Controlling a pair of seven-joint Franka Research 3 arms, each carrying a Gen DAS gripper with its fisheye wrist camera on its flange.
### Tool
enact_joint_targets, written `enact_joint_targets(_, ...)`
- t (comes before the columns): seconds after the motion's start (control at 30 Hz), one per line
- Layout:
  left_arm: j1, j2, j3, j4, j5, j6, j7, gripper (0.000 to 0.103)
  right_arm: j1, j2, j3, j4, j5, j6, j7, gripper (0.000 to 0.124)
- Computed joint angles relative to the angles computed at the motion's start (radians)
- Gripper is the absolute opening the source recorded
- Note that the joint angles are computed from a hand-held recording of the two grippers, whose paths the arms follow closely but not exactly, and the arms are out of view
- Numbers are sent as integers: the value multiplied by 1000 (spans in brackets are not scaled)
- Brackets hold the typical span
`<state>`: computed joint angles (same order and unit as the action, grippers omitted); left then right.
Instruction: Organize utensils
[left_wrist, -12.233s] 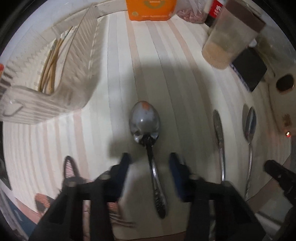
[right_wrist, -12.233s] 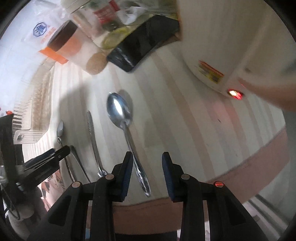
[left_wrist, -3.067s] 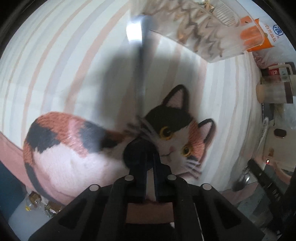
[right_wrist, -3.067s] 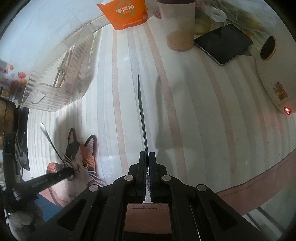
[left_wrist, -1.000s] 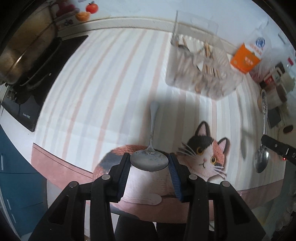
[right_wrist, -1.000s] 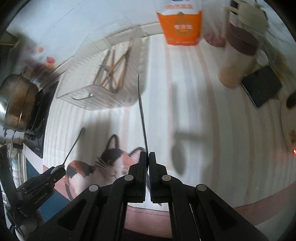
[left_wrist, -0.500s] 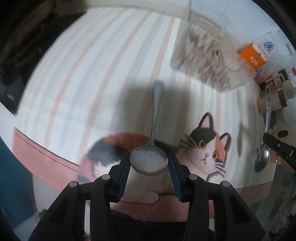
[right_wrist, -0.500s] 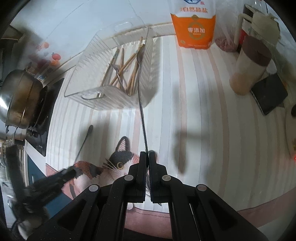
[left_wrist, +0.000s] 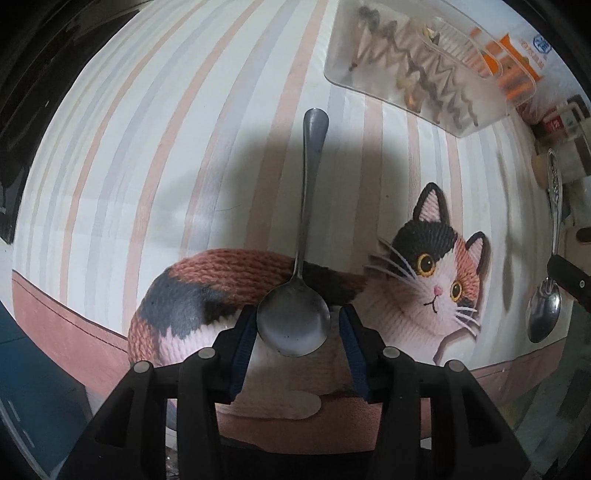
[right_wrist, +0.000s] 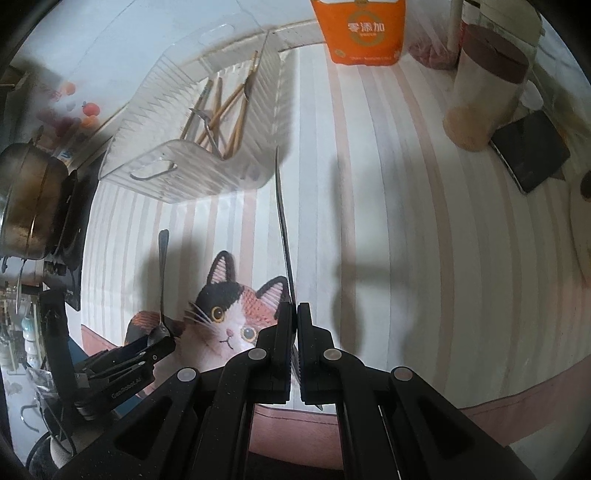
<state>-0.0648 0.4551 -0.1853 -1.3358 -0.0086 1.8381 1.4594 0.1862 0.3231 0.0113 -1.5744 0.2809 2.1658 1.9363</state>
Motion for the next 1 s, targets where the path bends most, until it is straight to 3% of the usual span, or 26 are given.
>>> enact_joint_targets(0.07,-8,-6,0,-14,20,19,10,37,1,-3,0,-8,1,2,0,2)
enact_joint_targets(0.47,6,-112,-2,-107,-11,108,49,36,1,-31,-2,-26,-5,27,7,2)
enact_joint_targets(0.5,9,-121,-1,-106,-16,113,48,34,0,-31,-2,-24,-3,29,5,2)
enact_joint_targets(0.57,19,-133,-1,-98,-42,117,53,2,-2,-31,-1,-21,1,32,2,2)
enact_joint_targets(0.73,35,-124,6,-43,-68,113,55,2,-2,-22,4,-4,10,40,-8,2)
enact_joint_targets(0.83,64,-111,1,-37,-143,109,57,6,-1,-16,6,8,17,39,-15,2)
enact_joint_targets(0.87,75,-100,2,-29,-160,94,59,12,-1,-16,6,9,19,39,-14,2)
enact_joint_targets(0.93,89,-86,4,-35,-184,77,60,35,-2,-16,7,8,24,38,-22,2)
enact_joint_targets(0.97,91,-89,8,-48,-181,79,53,42,-2,-16,6,6,25,37,-22,2)
enact_joint_targets(1.0,101,-95,8,-73,-196,86,53,42,-3,-18,5,1,25,37,-21,2)
